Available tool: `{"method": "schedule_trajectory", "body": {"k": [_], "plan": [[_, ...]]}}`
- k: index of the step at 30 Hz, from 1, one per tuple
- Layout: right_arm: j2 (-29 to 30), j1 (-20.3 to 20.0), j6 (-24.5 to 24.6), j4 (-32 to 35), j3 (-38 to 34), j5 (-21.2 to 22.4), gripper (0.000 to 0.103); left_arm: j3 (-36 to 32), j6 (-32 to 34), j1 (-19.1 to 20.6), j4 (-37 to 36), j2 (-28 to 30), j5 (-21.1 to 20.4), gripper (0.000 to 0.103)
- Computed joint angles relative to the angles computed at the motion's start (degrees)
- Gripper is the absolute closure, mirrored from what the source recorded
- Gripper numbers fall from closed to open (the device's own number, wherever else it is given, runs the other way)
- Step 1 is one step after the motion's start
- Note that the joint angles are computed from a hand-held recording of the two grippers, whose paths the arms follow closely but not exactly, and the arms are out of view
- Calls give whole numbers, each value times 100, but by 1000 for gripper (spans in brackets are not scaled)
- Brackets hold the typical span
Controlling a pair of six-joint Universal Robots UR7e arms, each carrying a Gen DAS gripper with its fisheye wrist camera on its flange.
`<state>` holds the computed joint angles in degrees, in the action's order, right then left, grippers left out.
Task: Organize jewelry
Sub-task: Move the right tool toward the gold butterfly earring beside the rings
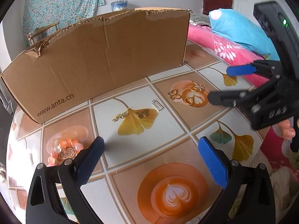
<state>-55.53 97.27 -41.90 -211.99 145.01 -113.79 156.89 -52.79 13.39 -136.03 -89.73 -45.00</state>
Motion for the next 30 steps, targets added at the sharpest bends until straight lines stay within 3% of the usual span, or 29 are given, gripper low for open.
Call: {"method": "schedule_trajectory", "body": {"k": [6,13,23,30], "plan": [[-287,-183,103,355,66,782,25,23,119,-181,127,-51,225,8],[-396,-346,345,755,66,1277,51,-25,381,-41,-192,-26,382,39],[-430,-449,415,866,154,1608,57,-190,935,492,-904,202,163,74],[-410,-516,412,869,131,1673,57,-282,1010,708,-1030,325,99,80]]}}
